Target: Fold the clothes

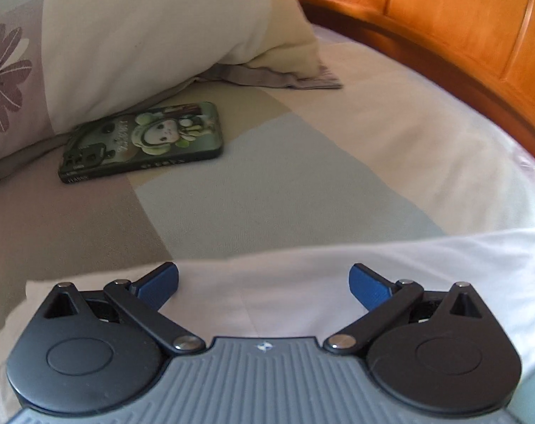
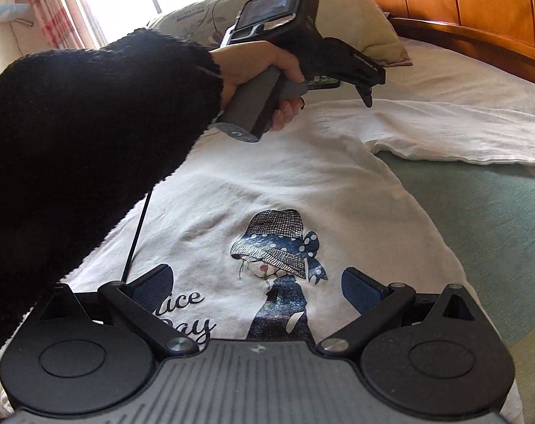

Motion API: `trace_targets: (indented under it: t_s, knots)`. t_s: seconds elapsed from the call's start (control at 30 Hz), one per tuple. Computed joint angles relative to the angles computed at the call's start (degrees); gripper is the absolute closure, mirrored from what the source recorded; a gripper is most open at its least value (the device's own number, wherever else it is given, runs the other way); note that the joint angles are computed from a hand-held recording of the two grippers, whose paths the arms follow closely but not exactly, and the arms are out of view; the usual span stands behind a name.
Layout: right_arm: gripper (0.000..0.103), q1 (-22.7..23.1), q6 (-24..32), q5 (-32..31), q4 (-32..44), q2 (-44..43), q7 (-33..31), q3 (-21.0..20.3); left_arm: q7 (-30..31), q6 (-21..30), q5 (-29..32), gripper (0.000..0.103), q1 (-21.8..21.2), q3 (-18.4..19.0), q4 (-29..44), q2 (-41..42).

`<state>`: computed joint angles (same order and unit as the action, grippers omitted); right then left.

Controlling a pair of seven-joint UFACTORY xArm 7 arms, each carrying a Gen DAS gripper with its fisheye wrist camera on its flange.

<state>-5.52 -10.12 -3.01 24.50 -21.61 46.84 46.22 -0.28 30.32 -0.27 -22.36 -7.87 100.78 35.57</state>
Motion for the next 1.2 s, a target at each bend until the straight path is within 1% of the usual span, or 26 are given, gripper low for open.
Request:
trace_targets:
  t_s: [0.07, 0.1, 0.13, 0.17, 0.23, 0.33, 0.4, 0.47, 0.53, 0.57, 0.63, 0.7, 0.73, 0.77, 0.8, 0.83, 0.87, 0.9, 1.0, 1.1, 1.2]
  knots:
    - [0.000, -0.6, 0.2, 0.1, -0.4, -0.7, 0.3, 0.7, 6.9, -1.5, -5.8, 0.001, 4.7, -5.7, -7.0, -4.7]
    - [0.000, -0.7, 0.3, 0.1, -0.5, -0.8, 0.5, 0.7, 9.6, -2.2, -8.8, 0.001, 6.3, -7.7, -10.6, -7.0]
    - [0.000, -0.7, 0.1, 0.0, -0.6, -0.8, 0.7, 0.7, 11.5, -2.4, -11.4, 0.001, 7.3, -8.8, -13.3, -8.7]
    - [0.000, -0.8, -0.1, 0.1, -0.8, -0.8, 0.9, 0.7, 13.1, -1.4, -13.4, 0.001, 7.8, -9.3, -14.9, -9.7]
    - [0.000, -2.1, -0.7, 0.5, -1.2, -1.4, 1.5, 2.1, 15.5, -2.4, -15.5, 0.001, 7.5, -9.1, -18.9, -11.9]
    - [0.000, -4.9, -1.7, 1.4, -2.1, -2.3, 2.9, 5.0, 15.3, -0.1, -17.3, 0.001, 6.8, -7.7, -21.4, -15.3]
    - [0.000, -6.0, -3.7, 2.2, -3.0, -2.0, 3.7, 6.2, 17.5, 0.1, -21.2, 0.001, 8.0, -7.9, -24.4, -19.2]
    - [0.000, -8.3, -6.5, 4.0, -4.0, -2.0, 3.7, 8.8, 19.9, -0.5, -23.5, 0.001, 8.4, -7.1, -28.6, -24.5]
    - [0.000, -11.5, -7.2, 5.9, -4.1, -3.1, 2.8, 13.2, 21.9, -1.7, -24.3, 0.001, 8.0, -5.6, -33.6, -30.4]
    - [0.000, -13.3, -6.6, 6.3, -3.8, -4.3, 2.4, 15.7, 22.8, -1.9, -24.7, 0.001, 7.9, -4.6, -36.1, -33.3]
    - [0.000, -16.6, -2.9, 4.6, -2.5, -7.7, 2.0, 20.0, 23.7, -2.1, -24.5, 0.001, 7.3, -2.6, -41.3, -38.9]
    - [0.000, -18.3, 3.8, 0.6, 0.1, -11.0, 0.1, 22.6, 22.3, -2.6, -21.8, 0.001, 7.0, -1.0, -47.1, -44.9]
    - [0.000, -17.9, 6.1, -0.9, 0.9, -11.9, -0.4, 22.5, 21.6, -3.0, -20.3, 0.001, 6.8, -0.4, -49.9, -47.7]
    - [0.000, -15.4, 6.6, -1.5, 1.0, -10.8, -0.5, 20.0, 21.0, -3.4, -19.0, 0.001, 6.8, 0.2, -52.7, -50.4]
    - [0.000, -11.2, 6.4, -1.7, 0.8, -8.3, -1.0, 15.3, 21.2, -3.8, -18.2, 0.001, 6.4, 1.0, -55.5, -53.1]
    - [0.000, -7.0, 4.8, -1.8, 0.1, -6.5, -1.3, 10.9, 21.9, -4.3, -17.7, 0.001, 5.9, 1.9, -58.3, -55.7]
    - [0.000, -4.3, 2.2, -2.2, -0.9, -6.1, -1.1, 8.2, 22.2, -4.6, -17.2, 0.001, 5.6, 2.6, -61.1, -58.2]
    - [0.000, -3.6, 1.1, -2.8, -1.4, -6.9, -0.5, 7.7, 22.3, -4.9, -16.5, 0.001, 5.4, 3.3, -63.9, -60.7]
    - [0.000, -2.8, 5.1, -4.6, -1.2, -9.0, 0.7, 8.0, 21.2, -5.3, -15.3, 0.001, 5.0, 4.7, -71.7, -66.7]
    - [0.000, 0.2, 9.0, -5.9, -1.6, -9.8, 2.8, 6.2, 19.2, -8.5, -13.1, 0.001, 5.5, 4.4, -80.0, -72.8]
    - [0.000, 2.5, 13.2, -7.3, -1.4, -9.5, 4.5, 4.9, 17.0, -8.9, -9.2, 0.001, 6.7, 3.5, -86.8, -79.9]
